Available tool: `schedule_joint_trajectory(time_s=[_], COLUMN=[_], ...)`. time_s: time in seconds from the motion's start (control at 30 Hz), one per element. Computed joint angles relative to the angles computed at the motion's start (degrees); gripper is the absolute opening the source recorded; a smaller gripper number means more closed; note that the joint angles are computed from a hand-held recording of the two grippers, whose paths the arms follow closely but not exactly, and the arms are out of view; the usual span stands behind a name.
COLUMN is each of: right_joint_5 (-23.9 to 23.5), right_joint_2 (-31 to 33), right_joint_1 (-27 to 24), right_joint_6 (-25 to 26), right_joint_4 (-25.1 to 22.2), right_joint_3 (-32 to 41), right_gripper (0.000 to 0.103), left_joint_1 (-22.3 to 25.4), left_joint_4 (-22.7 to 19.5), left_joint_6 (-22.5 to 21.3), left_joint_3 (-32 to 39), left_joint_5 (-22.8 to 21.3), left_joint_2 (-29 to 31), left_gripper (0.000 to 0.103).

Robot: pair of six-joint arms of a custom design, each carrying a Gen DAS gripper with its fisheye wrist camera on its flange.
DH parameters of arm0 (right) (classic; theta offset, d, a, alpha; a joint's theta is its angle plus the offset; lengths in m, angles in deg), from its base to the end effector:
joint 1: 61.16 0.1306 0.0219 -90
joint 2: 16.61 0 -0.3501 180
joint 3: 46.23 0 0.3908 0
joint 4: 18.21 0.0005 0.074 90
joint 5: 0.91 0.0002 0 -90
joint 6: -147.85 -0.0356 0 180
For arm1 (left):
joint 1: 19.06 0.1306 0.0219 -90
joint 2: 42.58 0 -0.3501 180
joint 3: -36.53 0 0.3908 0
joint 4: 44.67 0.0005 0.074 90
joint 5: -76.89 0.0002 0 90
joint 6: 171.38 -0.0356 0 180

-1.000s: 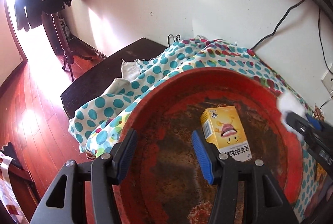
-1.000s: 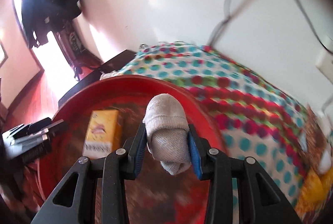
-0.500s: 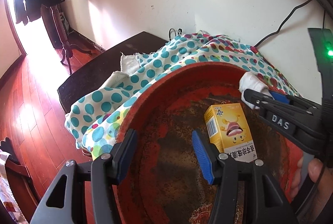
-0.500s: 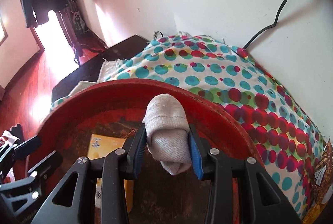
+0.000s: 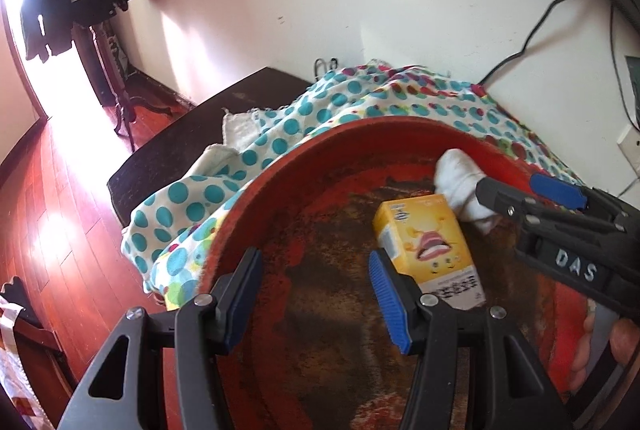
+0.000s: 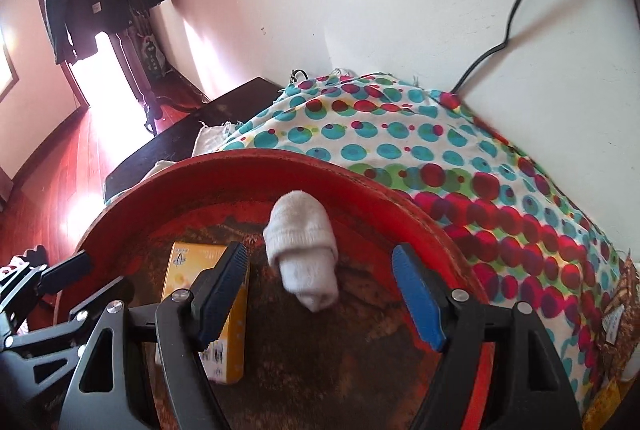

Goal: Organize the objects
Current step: 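Carry the rolled white sock into the red tray and open the right tool, then withdraw the left tool from the tray while the right tool grasps another yellow medicine box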

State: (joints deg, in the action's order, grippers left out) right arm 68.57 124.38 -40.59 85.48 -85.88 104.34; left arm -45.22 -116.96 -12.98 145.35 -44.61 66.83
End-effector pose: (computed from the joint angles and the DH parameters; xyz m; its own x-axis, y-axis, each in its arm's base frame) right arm 0.6847 0.2698 0.3248 -0.4711 -0.6407 -0.6063 -0.8138 0.5808 0.0185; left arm 0.5102 -0.2304 0.3570 -0.5369 -0.6195 -0.5726 -0.7100 0.6984 -0.0899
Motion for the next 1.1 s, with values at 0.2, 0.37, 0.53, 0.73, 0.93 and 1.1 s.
schedule_joint_trajectory(time_s=[0.2, 0.37, 0.53, 0.73, 0.93, 1.1], right_joint_5=[-1.5, -2.7, -4.8, -6.4, -7.2, -7.2], right_joint_2=[-6.9, -13.2, -16.2, -17.6, -16.2, -12.1], right_joint_1=[-2.2, -4.5, -7.7, -12.7, -19.0, -24.7], right_joint_6=[0.6, 2.0, 3.0, 3.1, 0.6, -3.0], right_joint_4=[4.5, 9.5, 10.4, 11.8, 12.7, 11.6], right_joint_3=[-10.9, -20.8, -25.1, -26.8, -24.8, -18.6], right_gripper=[0.074, 0.075, 0.076, 0.08, 0.082, 0.085], left_joint_1=[-1.3, -2.7, -3.9, -5.5, -6.9, -7.6], left_joint_4=[-1.0, 0.1, -0.1, -1.7, -4.2, -6.4], left_joint_6=[-3.4, -6.6, -10.0, -14.3, -15.7, -17.0], left_joint_3=[4.2, 6.6, 10.2, 15.5, 19.7, 22.8], left_joint_5=[-1.6, -3.9, -4.6, -5.4, -7.8, -10.1], left_joint_2=[2.9, 4.2, 6.6, 10.2, 13.1, 15.2], left_gripper=[0.056, 0.056, 0.056, 0.056, 0.056, 0.056])
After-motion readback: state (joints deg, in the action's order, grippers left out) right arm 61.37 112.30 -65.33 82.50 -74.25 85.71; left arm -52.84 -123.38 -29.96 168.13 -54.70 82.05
